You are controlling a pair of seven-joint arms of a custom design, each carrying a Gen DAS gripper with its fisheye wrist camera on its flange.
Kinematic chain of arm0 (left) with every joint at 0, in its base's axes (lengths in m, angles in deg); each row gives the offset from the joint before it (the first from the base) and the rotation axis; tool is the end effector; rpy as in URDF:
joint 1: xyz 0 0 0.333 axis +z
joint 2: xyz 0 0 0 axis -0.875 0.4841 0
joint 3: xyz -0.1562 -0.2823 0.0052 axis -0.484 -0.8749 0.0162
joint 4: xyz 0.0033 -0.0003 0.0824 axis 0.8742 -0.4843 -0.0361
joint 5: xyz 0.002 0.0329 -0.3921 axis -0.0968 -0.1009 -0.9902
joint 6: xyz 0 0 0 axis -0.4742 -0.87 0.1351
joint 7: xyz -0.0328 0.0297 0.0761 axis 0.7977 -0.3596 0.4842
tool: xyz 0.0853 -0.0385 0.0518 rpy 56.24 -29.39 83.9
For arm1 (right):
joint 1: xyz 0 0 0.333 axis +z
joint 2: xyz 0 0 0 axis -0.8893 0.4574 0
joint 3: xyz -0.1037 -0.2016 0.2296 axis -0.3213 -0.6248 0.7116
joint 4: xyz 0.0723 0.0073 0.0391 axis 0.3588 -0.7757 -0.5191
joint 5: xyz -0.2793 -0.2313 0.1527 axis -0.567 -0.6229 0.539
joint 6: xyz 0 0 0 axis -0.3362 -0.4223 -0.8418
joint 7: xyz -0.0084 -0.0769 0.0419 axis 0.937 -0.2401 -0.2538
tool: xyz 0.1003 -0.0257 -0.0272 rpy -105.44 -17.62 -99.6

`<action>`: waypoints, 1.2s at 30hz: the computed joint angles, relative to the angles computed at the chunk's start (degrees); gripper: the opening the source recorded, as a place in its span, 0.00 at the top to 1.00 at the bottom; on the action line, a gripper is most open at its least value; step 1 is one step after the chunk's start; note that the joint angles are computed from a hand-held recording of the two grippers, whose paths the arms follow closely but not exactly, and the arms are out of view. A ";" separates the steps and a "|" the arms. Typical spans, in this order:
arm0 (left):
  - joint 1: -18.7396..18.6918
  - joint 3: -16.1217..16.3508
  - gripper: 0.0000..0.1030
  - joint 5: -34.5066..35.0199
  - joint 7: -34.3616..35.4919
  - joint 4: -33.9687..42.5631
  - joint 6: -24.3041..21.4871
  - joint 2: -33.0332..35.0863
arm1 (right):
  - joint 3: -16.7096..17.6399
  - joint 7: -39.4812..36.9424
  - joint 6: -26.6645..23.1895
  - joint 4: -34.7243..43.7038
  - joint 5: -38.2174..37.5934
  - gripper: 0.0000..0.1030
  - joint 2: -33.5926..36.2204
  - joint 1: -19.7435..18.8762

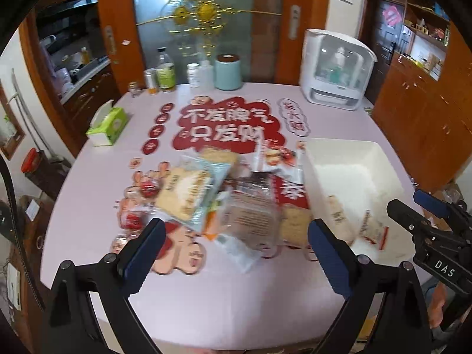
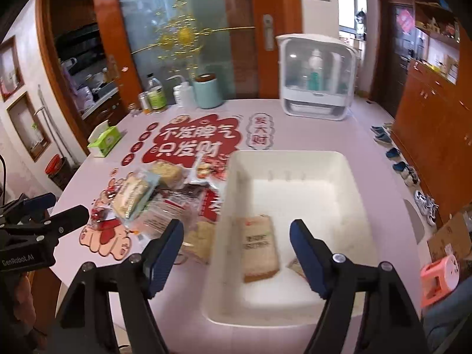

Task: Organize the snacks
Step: 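Move both tools back toward the snack pile, then grasp a red-wrapped snack with the left tool while the right tool grasps another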

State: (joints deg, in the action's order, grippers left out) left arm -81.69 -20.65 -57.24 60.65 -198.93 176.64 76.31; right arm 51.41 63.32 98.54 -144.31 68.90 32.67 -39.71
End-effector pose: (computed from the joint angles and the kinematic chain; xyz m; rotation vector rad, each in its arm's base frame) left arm 0.3873 -0.3490 0.5801 -2.1034 1.4544 -0.5013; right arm 0.4807 0.2315 0.5552 -2.0645 1.2469 -0.3692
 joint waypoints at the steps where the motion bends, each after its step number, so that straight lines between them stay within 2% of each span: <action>1: 0.10 0.57 0.06 -0.35 0.90 -1.48 -0.50 -1.81 | 0.64 0.92 -0.13 0.44 -0.42 0.29 0.30 0.14; 6: 2.44 2.19 0.06 -1.65 3.84 -8.45 -1.57 -10.17 | 4.12 6.31 0.21 3.93 -4.27 0.29 2.86 1.79; 13: 7.71 5.60 0.06 -5.44 8.81 -20.02 2.83 -20.97 | 7.37 15.11 -1.21 12.53 -12.85 0.29 10.61 4.64; 18: 11.79 7.57 0.06 -8.22 11.19 -28.32 8.40 -24.79 | 8.18 19.37 -4.10 22.26 -18.34 0.29 19.66 8.11; 21: 14.22 8.34 0.06 -9.95 12.35 -32.25 10.89 -24.95 | 7.83 22.38 -6.37 29.62 -22.47 0.29 26.29 11.09; 25: 17.33 9.17 0.06 -11.05 13.36 -36.03 15.12 -23.70 | 7.68 23.32 -10.12 38.80 -22.92 0.29 34.41 13.90; 28: 19.30 9.85 0.06 -12.03 13.83 -37.81 19.45 -21.53 | 7.48 23.74 -14.71 46.99 -22.23 0.29 41.17 15.83; 32: 20.04 10.75 0.06 -14.67 14.90 -39.26 26.40 -17.57 | 7.38 22.23 -19.46 56.04 -20.66 0.29 48.37 17.39; 36: 20.27 10.23 0.06 -17.06 15.38 -39.20 30.71 -12.94 | 7.66 18.51 -25.63 67.70 -18.41 0.29 56.71 18.45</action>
